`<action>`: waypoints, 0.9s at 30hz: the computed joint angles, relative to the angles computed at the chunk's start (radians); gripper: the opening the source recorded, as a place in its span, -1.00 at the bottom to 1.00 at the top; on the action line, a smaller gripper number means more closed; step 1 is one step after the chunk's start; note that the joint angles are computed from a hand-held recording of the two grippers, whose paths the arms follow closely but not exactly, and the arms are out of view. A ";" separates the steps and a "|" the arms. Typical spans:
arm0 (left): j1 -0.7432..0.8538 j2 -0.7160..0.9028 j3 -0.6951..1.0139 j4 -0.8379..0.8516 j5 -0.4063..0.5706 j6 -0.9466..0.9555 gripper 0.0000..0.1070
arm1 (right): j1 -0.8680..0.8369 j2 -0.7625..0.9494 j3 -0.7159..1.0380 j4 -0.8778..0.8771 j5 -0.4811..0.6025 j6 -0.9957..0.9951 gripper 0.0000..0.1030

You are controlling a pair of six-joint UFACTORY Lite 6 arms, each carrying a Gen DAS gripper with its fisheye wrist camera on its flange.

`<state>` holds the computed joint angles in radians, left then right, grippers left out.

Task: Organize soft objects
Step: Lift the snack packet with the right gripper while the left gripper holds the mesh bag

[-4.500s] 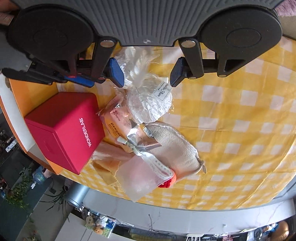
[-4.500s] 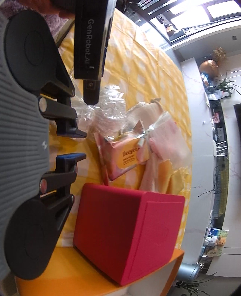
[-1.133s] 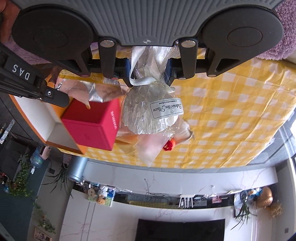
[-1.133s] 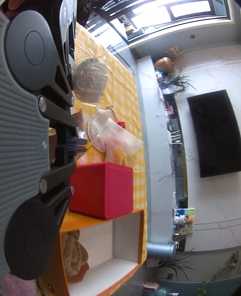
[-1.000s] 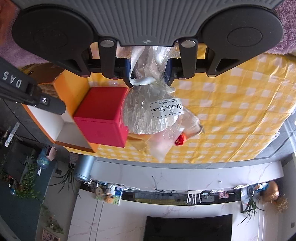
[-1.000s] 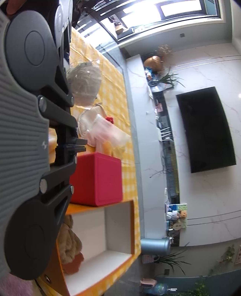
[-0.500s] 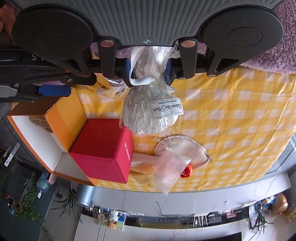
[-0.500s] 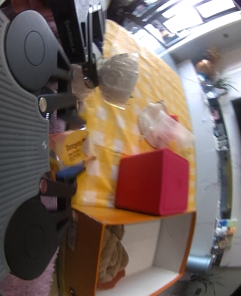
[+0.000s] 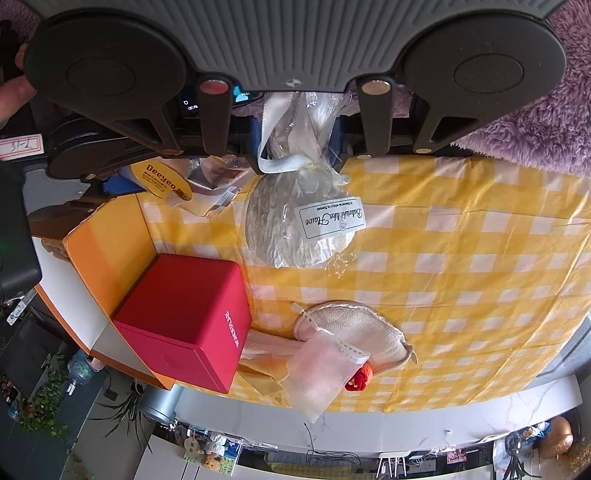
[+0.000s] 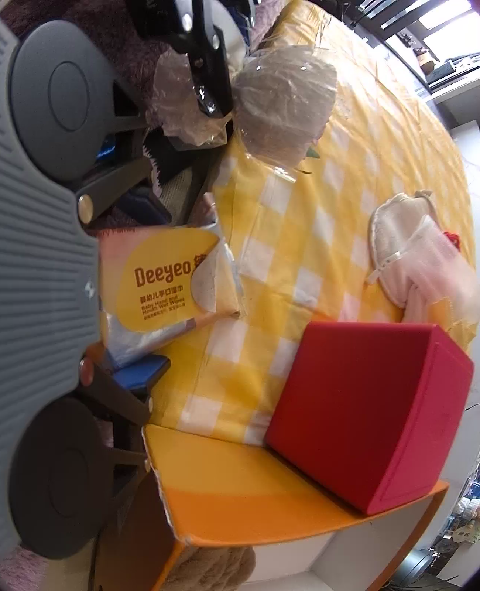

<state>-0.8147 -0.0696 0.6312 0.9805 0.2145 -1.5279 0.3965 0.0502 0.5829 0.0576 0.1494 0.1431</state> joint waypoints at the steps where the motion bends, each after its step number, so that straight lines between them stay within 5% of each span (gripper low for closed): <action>1: 0.004 0.004 0.001 0.000 -0.007 0.002 -0.26 | 0.006 0.008 0.002 -0.055 -0.003 0.058 0.36; 8: 0.014 0.006 -0.006 0.000 -0.028 0.005 -0.26 | 0.008 -0.009 0.001 -0.052 -0.002 0.060 -0.01; 11: 0.010 -0.009 -0.009 -0.013 -0.019 0.014 -0.26 | 0.025 -0.034 -0.013 -0.185 -0.004 0.193 -0.12; 14: -0.002 -0.032 -0.012 -0.019 0.000 0.014 -0.26 | 0.031 -0.084 -0.041 -0.263 -0.007 0.281 -0.14; 27: -0.074 -0.102 0.075 -0.173 0.121 0.188 -0.26 | -0.029 -0.527 -0.158 0.014 0.111 0.049 -0.16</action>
<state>-0.8882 -0.1715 0.7058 0.8074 0.3359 -1.3404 0.3672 -0.4771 0.4245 0.0712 0.2607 0.1920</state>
